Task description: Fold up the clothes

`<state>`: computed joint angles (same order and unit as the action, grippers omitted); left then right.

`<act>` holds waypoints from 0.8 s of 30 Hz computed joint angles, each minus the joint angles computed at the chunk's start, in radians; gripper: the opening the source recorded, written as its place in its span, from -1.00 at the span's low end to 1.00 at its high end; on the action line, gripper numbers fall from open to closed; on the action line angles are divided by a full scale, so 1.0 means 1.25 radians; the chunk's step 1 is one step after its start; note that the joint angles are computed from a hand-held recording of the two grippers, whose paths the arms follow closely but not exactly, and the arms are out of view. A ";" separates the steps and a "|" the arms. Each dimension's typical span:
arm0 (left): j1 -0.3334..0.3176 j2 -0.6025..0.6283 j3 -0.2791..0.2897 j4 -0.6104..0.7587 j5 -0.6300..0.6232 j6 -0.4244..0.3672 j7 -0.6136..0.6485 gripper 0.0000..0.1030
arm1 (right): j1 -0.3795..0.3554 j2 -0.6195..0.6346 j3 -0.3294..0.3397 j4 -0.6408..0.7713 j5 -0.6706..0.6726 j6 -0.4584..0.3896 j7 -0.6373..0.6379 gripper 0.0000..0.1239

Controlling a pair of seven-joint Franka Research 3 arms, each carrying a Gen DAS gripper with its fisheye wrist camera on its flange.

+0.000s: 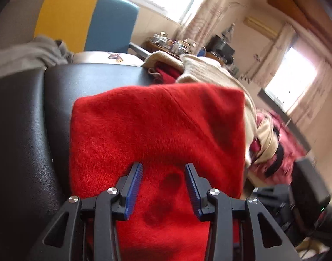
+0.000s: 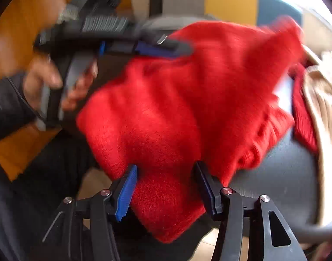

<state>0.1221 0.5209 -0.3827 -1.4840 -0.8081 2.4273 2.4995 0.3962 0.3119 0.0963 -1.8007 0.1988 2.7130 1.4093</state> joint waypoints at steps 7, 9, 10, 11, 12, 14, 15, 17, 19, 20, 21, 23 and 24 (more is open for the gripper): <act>0.000 -0.063 -0.006 -0.080 -0.044 0.086 -0.008 -0.21 | -0.013 -0.024 0.010 -0.028 0.008 0.014 0.004 -0.11; 0.010 -0.091 -0.007 -0.108 -0.074 0.094 0.018 -0.20 | -0.030 -0.038 0.018 -0.021 0.060 -0.010 -0.003 -0.06; 0.017 -0.108 -0.009 -0.128 -0.099 0.098 0.041 -0.20 | -0.034 -0.051 0.016 -0.023 0.078 -0.010 0.007 -0.03; 0.023 -0.128 -0.008 -0.150 -0.127 0.100 0.067 -0.19 | -0.039 -0.062 0.016 -0.027 0.098 0.001 0.008 0.08; 0.027 -0.147 -0.005 -0.173 -0.155 0.101 0.096 -0.19 | -0.044 -0.073 0.017 -0.028 0.116 0.014 0.008 0.14; 0.022 -0.175 0.007 -0.205 -0.186 0.097 0.140 -0.19 | -0.044 -0.075 0.009 -0.010 0.123 0.035 0.026 0.20; 0.018 -0.189 0.013 -0.222 -0.199 0.093 0.164 -0.19 | -0.041 -0.061 0.001 0.018 0.117 0.043 0.050 0.24; 0.006 -0.205 0.028 -0.242 -0.212 0.076 0.195 -0.19 | -0.058 0.004 0.010 0.115 0.166 0.058 0.075 0.34; -0.018 -0.205 0.047 -0.248 -0.189 0.055 0.186 -0.19 | -0.082 0.099 0.038 0.247 0.241 0.076 0.092 0.48; -0.032 -0.200 0.060 -0.247 -0.165 0.041 0.164 -0.19 | -0.084 0.135 0.045 0.298 0.258 0.079 0.106 0.55; -0.044 -0.193 0.069 -0.245 -0.141 0.028 0.143 -0.18 | -0.082 0.172 0.046 0.349 0.263 0.074 0.127 0.55; -0.064 -0.182 0.082 -0.248 -0.089 0.021 0.096 -0.19 | -0.070 0.247 0.028 0.449 0.243 0.038 0.182 0.55; -0.065 -0.181 0.078 -0.256 -0.097 0.037 0.103 -0.19 | -0.047 0.287 -0.009 0.501 0.201 -0.002 0.239 0.55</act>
